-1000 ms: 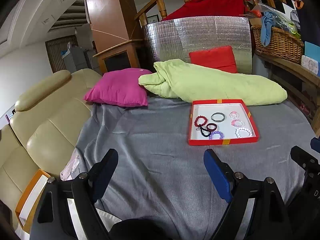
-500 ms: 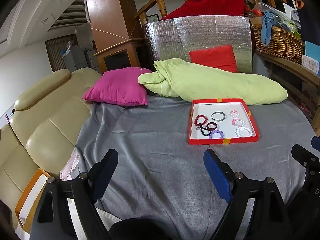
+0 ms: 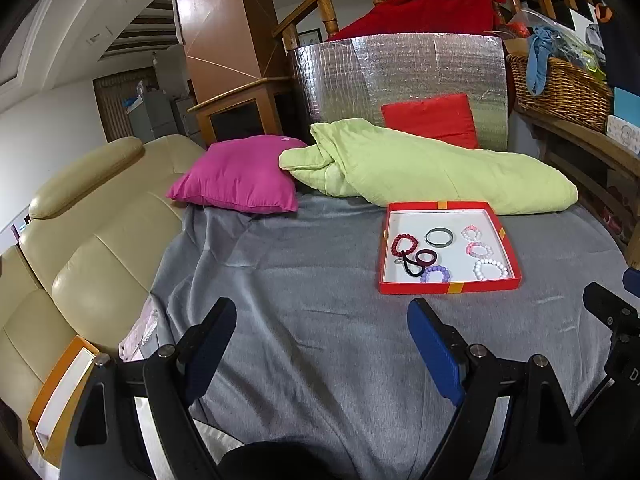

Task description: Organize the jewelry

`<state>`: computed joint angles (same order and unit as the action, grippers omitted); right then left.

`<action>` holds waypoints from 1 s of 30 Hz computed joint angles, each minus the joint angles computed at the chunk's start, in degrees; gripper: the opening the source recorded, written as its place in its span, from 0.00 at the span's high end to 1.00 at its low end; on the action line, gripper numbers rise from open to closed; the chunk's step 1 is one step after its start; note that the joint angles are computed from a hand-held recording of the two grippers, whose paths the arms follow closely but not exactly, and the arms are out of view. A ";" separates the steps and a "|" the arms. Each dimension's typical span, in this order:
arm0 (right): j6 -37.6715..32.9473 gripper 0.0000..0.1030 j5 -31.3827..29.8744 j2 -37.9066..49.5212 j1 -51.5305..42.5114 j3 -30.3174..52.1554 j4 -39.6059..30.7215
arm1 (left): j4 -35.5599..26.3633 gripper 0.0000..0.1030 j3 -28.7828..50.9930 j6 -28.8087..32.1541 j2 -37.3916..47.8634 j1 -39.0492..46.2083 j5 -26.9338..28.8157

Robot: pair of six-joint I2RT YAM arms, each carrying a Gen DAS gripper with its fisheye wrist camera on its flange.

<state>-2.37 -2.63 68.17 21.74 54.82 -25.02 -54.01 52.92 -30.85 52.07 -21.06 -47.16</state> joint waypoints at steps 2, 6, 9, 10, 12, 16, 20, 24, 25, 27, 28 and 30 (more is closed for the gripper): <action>0.10 0.35 -0.07 0.52 0.01 0.21 0.25 | 0.28 0.15 -0.01 0.10 0.15 0.11 -0.09; 0.04 0.35 0.49 1.45 0.58 0.54 0.81 | 1.03 0.15 -0.03 0.46 0.45 0.93 0.34; 0.01 0.35 0.66 2.37 0.88 0.97 1.16 | 1.80 0.15 -0.17 1.05 0.70 1.80 0.86; 0.06 0.35 0.75 2.69 0.97 1.15 1.31 | 1.98 0.15 -0.20 1.14 0.85 2.08 0.93; 0.10 0.35 0.82 3.18 1.04 1.34 1.58 | 2.50 0.15 -0.37 1.54 0.85 2.73 1.41; 0.03 0.35 0.98 4.19 1.09 1.86 1.87 | 3.90 0.15 -0.63 2.75 1.13 4.23 2.36; -0.06 0.35 1.19 5.98 1.14 2.82 2.27 | 5.48 0.15 -0.83 3.78 2.06 5.39 3.24; 0.00 0.35 1.45 7.95 1.40 3.99 2.44 | 7.00 0.15 -1.02 4.98 2.77 7.15 4.53; -0.01 0.35 1.51 8.23 1.48 4.14 2.51 | 7.17 0.15 -0.91 5.18 2.99 7.56 4.79; -0.03 0.35 1.76 8.72 1.68 4.47 2.69 | 7.67 0.15 -0.92 5.58 3.22 8.33 5.25; -0.02 0.35 1.85 8.72 1.77 4.48 2.71 | 7.93 0.15 -0.94 5.89 3.31 8.71 5.52; -0.04 0.35 1.99 8.90 1.98 4.66 2.67 | 8.00 0.15 -0.85 5.98 3.44 9.09 5.41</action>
